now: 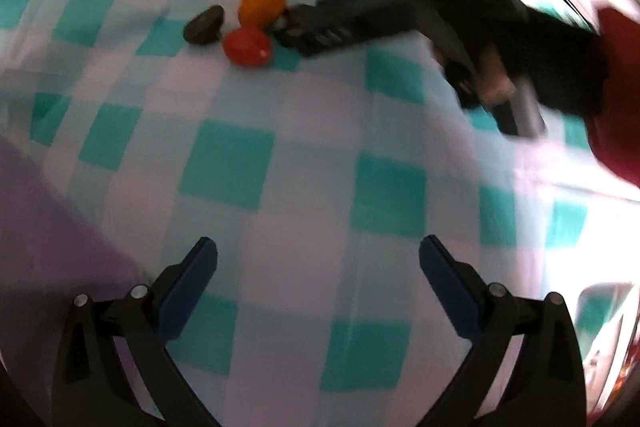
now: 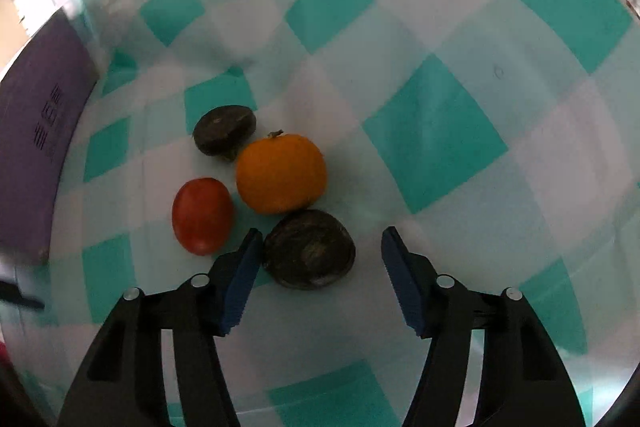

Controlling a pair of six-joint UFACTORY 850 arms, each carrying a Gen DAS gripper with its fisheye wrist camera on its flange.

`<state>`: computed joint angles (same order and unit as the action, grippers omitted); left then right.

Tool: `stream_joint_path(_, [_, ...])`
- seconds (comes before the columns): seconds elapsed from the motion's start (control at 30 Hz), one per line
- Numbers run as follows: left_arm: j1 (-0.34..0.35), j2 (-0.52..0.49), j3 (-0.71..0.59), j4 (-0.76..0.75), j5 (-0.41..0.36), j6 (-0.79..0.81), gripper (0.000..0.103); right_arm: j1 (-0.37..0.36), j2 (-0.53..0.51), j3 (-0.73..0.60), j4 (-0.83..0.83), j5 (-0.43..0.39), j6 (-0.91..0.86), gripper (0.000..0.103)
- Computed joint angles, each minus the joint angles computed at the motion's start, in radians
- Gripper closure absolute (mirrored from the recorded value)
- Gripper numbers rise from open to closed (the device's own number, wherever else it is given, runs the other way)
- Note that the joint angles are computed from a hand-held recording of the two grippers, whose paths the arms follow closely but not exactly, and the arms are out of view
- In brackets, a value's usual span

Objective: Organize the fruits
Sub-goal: 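Move both tools back over the remaining fruits on the tablecloth, then grasp the red tomato with the left tool while the right tool grasps a dark brown fruit, then carry the red tomato and brown fruit into the purple box and release both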

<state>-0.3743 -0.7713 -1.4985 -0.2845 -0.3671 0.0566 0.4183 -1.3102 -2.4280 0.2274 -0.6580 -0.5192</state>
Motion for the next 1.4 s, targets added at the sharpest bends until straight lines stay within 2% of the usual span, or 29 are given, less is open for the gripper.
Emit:
stream_joint_path(0.2, [-0.003, -0.097, -0.139, 0.329, 0.028, -0.415, 0.002, -0.032, 0.207, 0.352, 0.094, 0.239, 0.099, 0.061])
stream_joint_path(0.3, [0.005, -0.17, -0.247, 0.519, 0.008, -0.657, 0.002, -0.061, 0.323, 0.53, 0.197, 0.362, 0.144, 0.061])
stream_joint_path(0.37, [0.014, -0.222, -0.325, 0.556, -0.028, -0.719, 0.004, -0.072, 0.365, 0.596, 0.262, 0.391, 0.129, 0.06])
stream_joint_path(0.43, [0.025, -0.273, -0.402, 0.512, -0.056, -0.703, 0.007, -0.074, 0.401, 0.657, 0.266, 0.419, 0.135, 0.06])
stream_joint_path(0.53, [0.027, -0.33, -0.494, 0.602, -0.083, -0.775, 0.01, -0.076, 0.422, 0.71, 0.286, 0.426, 0.12, 0.06])
stream_joint_path(0.6, [0.025, -0.349, -0.522, 0.638, -0.08, -0.774, 0.019, -0.077, 0.434, 0.738, 0.304, 0.429, 0.11, 0.06])
stream_joint_path(0.63, [0.022, -0.345, -0.516, 0.64, -0.061, -0.739, 0.034, -0.07, 0.438, 0.753, 0.301, 0.439, 0.127, 0.06])
stream_joint_path(0.67, [0.013, -0.337, -0.499, 0.68, -0.057, -0.737, 0.056, -0.069, 0.443, 0.766, 0.313, 0.443, 0.125, 0.06])
stream_joint_path(0.7, [0.005, -0.327, -0.482, 0.718, -0.051, -0.739, 0.065, -0.072, 0.453, 0.781, 0.335, 0.446, 0.107, 0.06])
stream_joint_path(0.77, [0.002, -0.295, -0.425, 0.69, -0.016, -0.704, 0.066, -0.068, 0.459, 0.797, 0.35, 0.45, 0.11, 0.06])
stream_joint_path(0.87, [0.008, -0.246, -0.342, 0.634, 0.022, -0.664, 0.066, -0.055, 0.459, 0.804, 0.252, 0.452, 0.222, 0.06])
stream_joint_path(1.0, [0.024, -0.194, -0.263, 0.476, 0.05, -0.522, 0.066, -0.035, 0.446, 0.787, 0.112, 0.438, 0.397, 0.06])
stream_joint_path(1.17, [0.034, -0.136, -0.199, 0.315, 0.054, -0.361, 0.066, -0.011, 0.461, 0.803, -0.046, 0.4, 0.597, 0.06])
stream_joint_path(1.33, [0.033, -0.063, -0.156, 0.264, 0.05, -0.257, 0.066, 0.019, 0.501, 0.819, -0.216, 0.365, 0.788, 0.06])
stream_joint_path(1.4, [0.025, -0.076, -0.207, 0.256, 0.033, -0.239, 0.066, 0.029, 0.516, 0.82, -0.279, 0.352, 0.851, 0.06])
